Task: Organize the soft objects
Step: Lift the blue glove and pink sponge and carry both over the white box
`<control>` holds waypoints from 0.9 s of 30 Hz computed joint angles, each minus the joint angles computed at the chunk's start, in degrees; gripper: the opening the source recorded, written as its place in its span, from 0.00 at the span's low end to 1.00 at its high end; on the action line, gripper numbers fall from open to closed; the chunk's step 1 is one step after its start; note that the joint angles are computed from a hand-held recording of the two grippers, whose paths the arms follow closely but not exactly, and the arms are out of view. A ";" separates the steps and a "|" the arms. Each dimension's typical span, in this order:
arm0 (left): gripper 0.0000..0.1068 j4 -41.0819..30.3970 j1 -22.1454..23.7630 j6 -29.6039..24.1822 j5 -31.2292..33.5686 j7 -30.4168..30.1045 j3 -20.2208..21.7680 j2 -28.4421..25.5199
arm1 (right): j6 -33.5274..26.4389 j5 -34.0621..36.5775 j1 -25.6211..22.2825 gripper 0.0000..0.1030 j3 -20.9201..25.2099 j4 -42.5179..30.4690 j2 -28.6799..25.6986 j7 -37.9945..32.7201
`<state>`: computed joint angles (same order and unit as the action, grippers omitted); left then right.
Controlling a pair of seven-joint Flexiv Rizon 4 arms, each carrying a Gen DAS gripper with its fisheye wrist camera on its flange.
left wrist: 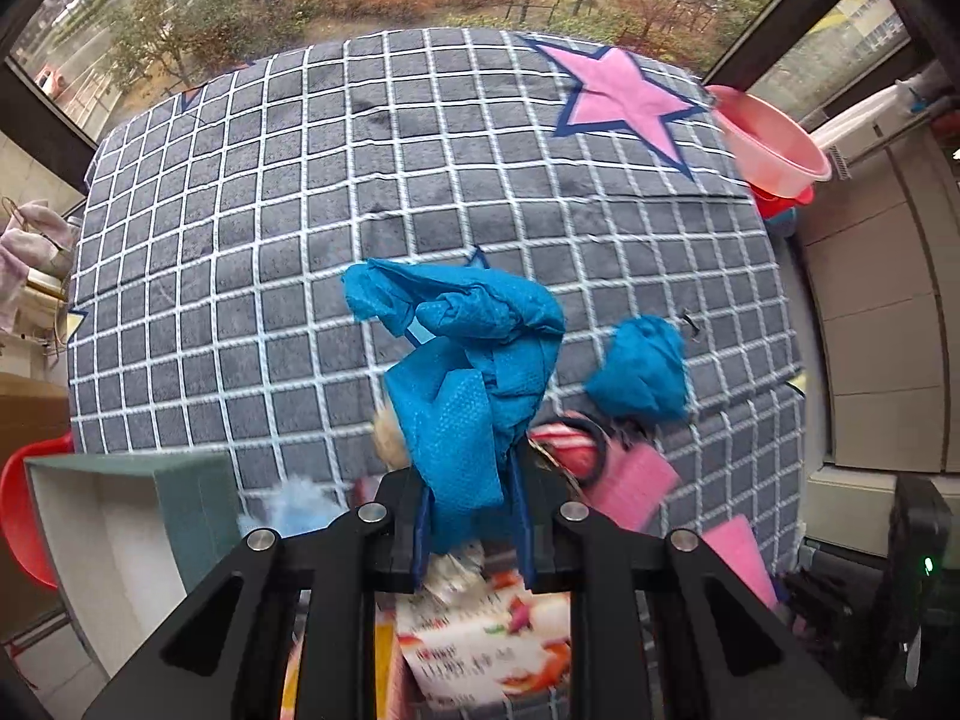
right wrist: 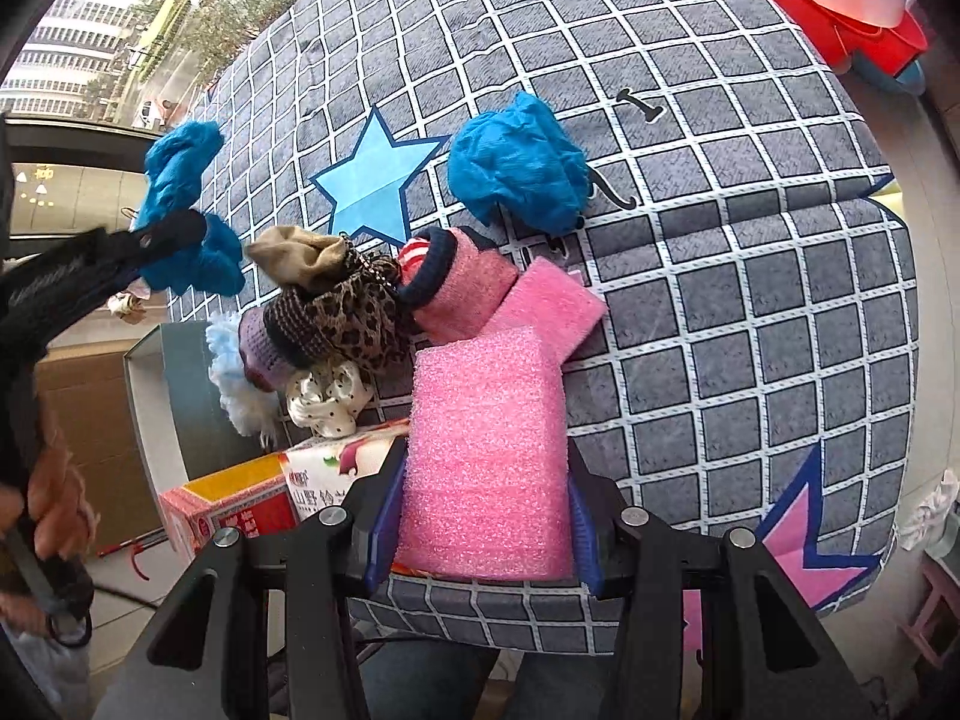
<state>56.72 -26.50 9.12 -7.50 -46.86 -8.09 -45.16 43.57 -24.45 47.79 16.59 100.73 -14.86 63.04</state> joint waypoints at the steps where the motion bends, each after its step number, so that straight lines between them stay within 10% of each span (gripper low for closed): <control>1: 0.22 1.35 0.41 -0.05 -0.35 0.25 -0.08 1.08 | -0.30 -0.08 0.18 0.47 0.13 -0.02 0.17 0.00; 15: 0.22 21.29 5.21 -0.85 0.29 7.78 0.33 15.44 | 1.74 -1.64 2.77 0.47 0.27 -1.61 -2.13 -0.26; 27: 0.22 31.01 10.18 -5.37 1.55 25.92 0.88 22.50 | -2.80 0.43 7.79 0.47 -1.40 -11.62 -9.11 4.59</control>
<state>87.73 -16.32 3.75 -5.95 -20.94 -7.21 -22.66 40.77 -24.01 55.58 15.19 89.12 -23.97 67.63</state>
